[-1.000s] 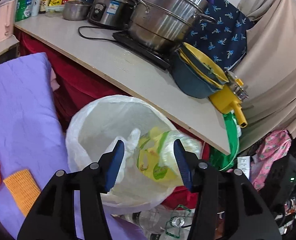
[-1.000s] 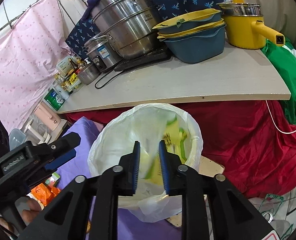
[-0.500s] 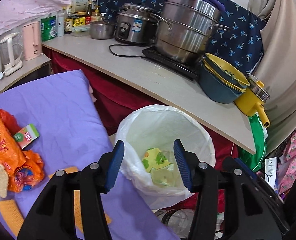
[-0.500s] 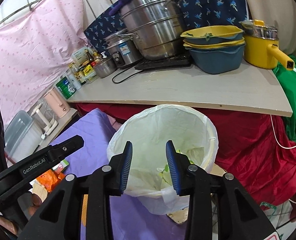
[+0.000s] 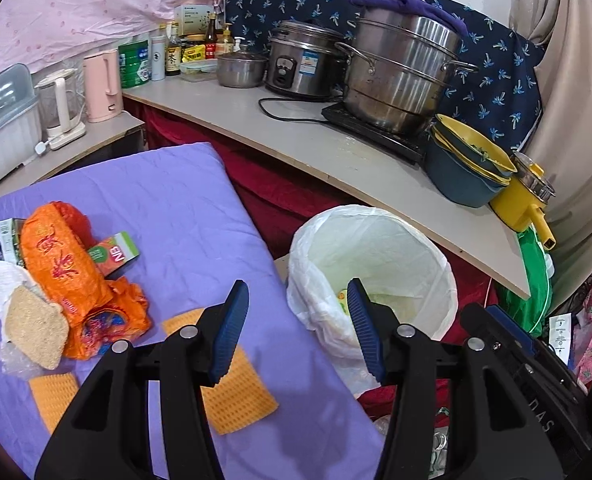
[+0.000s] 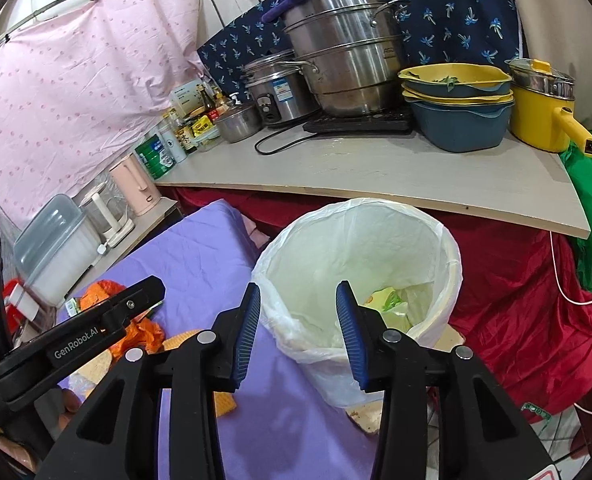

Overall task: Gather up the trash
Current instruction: 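Move both tools back over the orange mesh sleeves on the table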

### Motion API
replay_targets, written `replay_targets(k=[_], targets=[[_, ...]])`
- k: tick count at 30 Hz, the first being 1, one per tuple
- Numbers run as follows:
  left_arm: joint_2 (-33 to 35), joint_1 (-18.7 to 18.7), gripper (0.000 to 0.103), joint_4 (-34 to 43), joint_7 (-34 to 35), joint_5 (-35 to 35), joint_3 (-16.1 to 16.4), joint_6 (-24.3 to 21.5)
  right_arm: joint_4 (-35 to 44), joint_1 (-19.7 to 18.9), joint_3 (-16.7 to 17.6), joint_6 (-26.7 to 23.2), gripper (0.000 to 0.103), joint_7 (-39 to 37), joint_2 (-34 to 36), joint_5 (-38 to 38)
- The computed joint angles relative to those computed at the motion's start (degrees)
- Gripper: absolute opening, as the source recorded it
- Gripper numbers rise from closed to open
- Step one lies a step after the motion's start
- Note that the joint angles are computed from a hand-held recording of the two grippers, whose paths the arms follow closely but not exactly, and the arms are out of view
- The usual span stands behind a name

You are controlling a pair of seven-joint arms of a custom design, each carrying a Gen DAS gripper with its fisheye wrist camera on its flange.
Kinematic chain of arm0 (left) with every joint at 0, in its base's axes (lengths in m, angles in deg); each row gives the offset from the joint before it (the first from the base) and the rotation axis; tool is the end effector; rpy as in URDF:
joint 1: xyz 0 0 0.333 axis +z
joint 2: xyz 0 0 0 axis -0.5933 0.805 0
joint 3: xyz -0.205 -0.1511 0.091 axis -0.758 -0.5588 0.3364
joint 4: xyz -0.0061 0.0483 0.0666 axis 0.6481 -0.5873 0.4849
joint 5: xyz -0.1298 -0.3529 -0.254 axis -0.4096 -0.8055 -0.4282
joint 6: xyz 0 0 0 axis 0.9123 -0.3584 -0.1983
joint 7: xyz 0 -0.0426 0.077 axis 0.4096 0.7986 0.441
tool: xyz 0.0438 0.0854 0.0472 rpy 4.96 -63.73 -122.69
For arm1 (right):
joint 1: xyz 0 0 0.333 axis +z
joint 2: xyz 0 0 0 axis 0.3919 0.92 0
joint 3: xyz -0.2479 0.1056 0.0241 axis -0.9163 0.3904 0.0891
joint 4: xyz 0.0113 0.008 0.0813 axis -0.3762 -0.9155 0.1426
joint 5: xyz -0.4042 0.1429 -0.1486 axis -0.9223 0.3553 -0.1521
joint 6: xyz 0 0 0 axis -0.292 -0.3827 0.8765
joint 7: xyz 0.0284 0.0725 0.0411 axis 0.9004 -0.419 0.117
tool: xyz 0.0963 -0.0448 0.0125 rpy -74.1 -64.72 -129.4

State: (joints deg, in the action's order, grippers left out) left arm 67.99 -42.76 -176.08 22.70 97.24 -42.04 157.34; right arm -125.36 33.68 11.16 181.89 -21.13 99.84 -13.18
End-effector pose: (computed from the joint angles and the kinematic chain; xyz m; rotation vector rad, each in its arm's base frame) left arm 0.5814 -0.2175 0.3933 -2.0572 1.3905 -0.8188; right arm 0.6242 0.2853 0.3655 -1.7298 1.4125 -0.2999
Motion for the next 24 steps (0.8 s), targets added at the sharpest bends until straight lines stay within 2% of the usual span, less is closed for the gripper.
replay_targets(k=[7,12,24], targets=[[-5.4,1.2,0.049,-5.6,-1.6,-0.1,-1.2,-2.0,-2.2,0.6,1.2,0.0,0.043,-2.7,-2.3,2.0],[-9.5,2.4,0.049,-9.5,-2.1,-0.1,-2.6,-4.5,-2.9,2.4,0.4,-0.6,0.046,-4.5,-3.2,3.9],[-18.5,5.8,0.062,-19.0,-1.2,-4.9,-5.2,-6.6,-3.4,6.8,-1.7,-2.8,0.048,-4.2,-3.5,3.2]])
